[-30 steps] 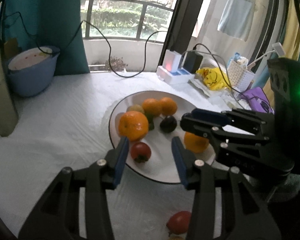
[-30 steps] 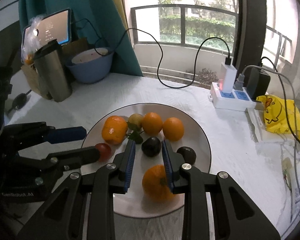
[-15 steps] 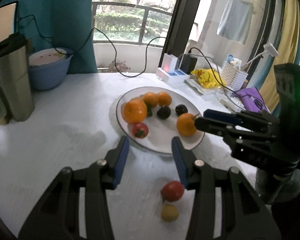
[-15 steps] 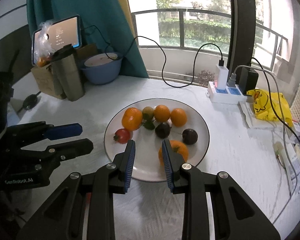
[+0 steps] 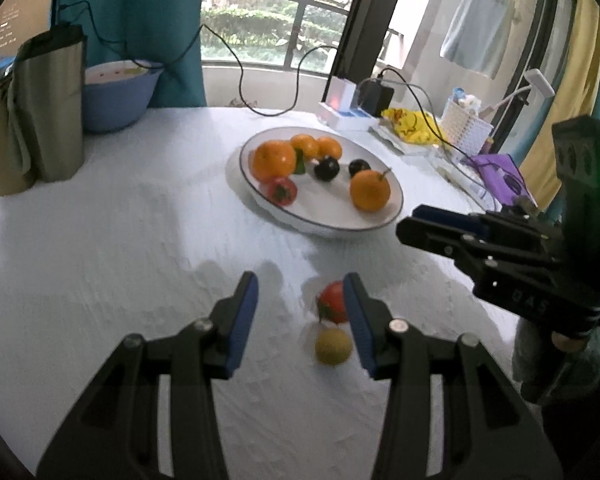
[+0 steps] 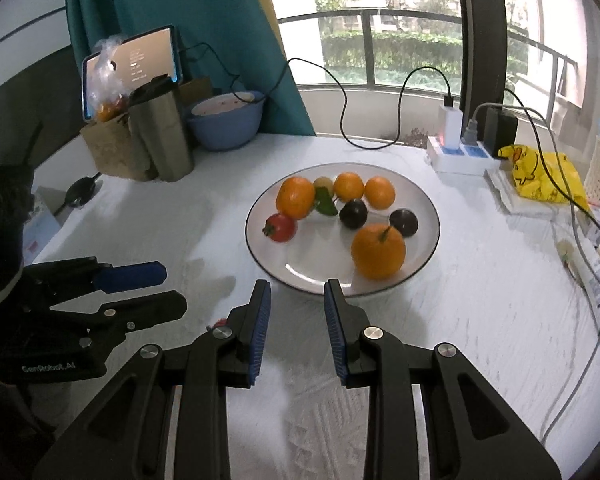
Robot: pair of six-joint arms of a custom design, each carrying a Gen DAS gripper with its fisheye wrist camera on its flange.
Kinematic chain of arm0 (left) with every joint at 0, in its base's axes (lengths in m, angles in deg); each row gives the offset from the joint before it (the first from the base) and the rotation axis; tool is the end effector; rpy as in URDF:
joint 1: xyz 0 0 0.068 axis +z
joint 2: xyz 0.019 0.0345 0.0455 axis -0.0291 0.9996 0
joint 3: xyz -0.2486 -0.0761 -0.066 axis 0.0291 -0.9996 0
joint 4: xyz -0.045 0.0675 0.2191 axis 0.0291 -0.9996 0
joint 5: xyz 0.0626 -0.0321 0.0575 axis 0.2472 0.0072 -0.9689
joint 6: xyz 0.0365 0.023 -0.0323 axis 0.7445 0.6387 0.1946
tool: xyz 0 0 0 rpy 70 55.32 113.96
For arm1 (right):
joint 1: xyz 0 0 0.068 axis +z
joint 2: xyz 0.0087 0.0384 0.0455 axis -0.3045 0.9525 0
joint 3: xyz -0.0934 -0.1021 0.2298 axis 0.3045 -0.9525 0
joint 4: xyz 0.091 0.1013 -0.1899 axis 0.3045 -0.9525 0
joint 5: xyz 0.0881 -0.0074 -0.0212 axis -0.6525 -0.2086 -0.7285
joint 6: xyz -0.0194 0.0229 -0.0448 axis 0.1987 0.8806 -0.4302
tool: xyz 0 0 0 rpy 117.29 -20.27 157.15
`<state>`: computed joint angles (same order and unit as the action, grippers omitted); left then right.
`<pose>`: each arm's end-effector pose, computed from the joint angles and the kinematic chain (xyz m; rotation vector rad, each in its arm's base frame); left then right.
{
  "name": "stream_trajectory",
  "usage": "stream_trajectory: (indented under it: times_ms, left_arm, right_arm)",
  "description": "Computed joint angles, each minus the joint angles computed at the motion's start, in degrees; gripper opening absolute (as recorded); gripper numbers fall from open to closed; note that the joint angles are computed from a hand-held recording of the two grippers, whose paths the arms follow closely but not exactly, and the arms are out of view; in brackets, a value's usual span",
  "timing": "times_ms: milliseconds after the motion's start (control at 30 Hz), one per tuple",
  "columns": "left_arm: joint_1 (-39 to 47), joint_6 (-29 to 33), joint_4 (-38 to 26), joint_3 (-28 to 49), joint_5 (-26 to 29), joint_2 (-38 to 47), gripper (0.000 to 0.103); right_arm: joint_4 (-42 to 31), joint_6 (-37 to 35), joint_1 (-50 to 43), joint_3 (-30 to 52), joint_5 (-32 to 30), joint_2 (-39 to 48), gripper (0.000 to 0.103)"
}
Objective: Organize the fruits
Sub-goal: 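Grasp the small yellow fruit with the left gripper while the right gripper grasps a red tomato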
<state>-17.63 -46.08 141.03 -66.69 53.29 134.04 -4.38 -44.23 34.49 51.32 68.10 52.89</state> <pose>0.1758 -0.0600 0.0424 0.3750 2.3501 -0.4823 0.2004 0.2416 0.0730 -0.2874 2.3893 0.3342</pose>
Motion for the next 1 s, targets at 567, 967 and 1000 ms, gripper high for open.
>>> stream_trajectory:
  times_ms: [567,967,1000]
  left_arm:
    - [-11.77,-4.87,7.03,0.39,-7.92,11.85,0.046]
    - [-10.19,-2.09,11.96,-0.93,-5.33,15.03,0.025]
    - [-9.41,-1.7,12.92,-1.41,-4.67,15.33,0.025]
  right_arm:
    - [9.19,4.34,2.1,-6.18,-1.68,2.81,0.029]
    - [7.5,3.92,3.02,-2.88,-3.07,4.76,0.037]
    - [7.1,3.8,3.1,-2.36,-3.23,5.01,0.037]
